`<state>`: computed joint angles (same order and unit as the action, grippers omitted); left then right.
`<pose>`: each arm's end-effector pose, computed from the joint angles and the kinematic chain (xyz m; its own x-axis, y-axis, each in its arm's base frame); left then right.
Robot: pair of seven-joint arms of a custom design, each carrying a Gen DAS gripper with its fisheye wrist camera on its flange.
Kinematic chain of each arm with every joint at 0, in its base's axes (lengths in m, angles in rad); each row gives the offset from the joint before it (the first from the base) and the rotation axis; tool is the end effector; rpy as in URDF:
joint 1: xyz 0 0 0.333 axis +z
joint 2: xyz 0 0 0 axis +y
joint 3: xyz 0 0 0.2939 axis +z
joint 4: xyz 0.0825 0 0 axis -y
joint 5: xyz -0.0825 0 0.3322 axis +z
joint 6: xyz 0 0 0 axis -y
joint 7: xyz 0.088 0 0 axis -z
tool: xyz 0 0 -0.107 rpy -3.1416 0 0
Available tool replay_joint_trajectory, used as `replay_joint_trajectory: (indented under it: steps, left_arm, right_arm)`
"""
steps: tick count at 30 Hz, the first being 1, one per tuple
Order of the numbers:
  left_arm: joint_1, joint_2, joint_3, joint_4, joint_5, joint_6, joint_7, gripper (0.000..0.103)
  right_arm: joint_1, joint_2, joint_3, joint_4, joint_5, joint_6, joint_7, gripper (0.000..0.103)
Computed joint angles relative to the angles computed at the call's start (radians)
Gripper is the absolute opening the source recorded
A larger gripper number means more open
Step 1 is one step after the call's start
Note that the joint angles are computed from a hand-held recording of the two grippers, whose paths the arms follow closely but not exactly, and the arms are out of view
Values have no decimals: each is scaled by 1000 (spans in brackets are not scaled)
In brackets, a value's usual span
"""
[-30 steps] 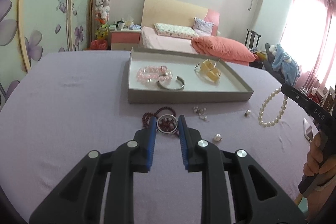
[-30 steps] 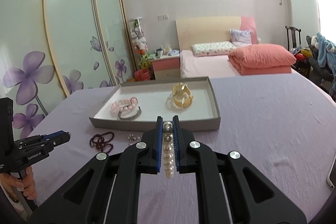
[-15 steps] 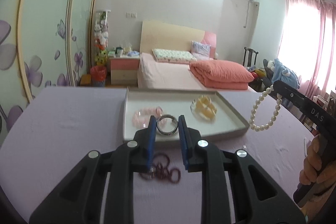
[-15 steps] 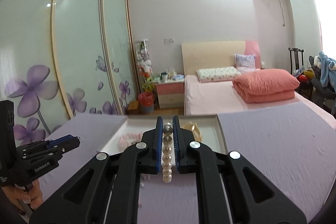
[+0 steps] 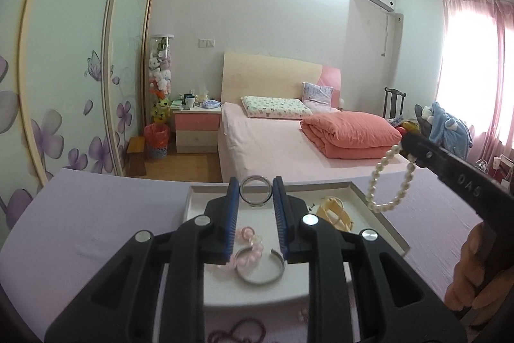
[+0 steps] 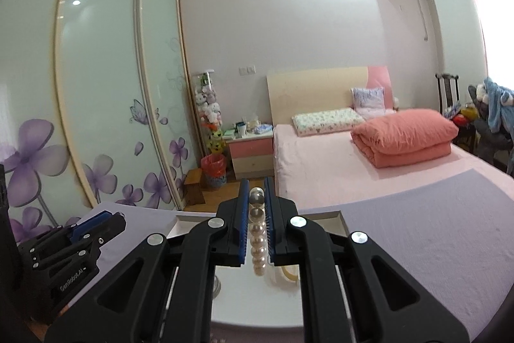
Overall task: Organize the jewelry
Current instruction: 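Lift the silver ring and pearl bracelet over the tray with both grippers, then open both grippers to drop the ring and pearl bracelet into the tray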
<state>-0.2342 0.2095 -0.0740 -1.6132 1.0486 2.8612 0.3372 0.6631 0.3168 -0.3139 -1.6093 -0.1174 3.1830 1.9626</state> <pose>0.5722 -0.2268 0.5963 -0.0061 -0.9939 0.1100 -0.3793 -0.0995 -0.9199 0.5801 0.2607 0.6054 0.2793 -0.9456 -0.1666 -0.3313 0.0679 -0.9411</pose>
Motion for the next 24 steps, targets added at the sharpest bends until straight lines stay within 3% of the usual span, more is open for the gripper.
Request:
replay_joint_trajectory:
  steps: [4, 14, 24]
  left_arm:
    - [8, 99, -9, 97, -109, -16, 100, 22]
    - [-32, 276, 38, 282, -294, -68, 281, 22]
    - [-31, 382, 28, 406, -465, -125, 443, 22]
  right_arm:
    - [-41, 88, 36, 119, 14, -92, 0, 10]
    - [-117, 239, 115, 336, -29, -279, 29, 10]
    - [-168, 289, 185, 429, -16, -392, 25, 11]
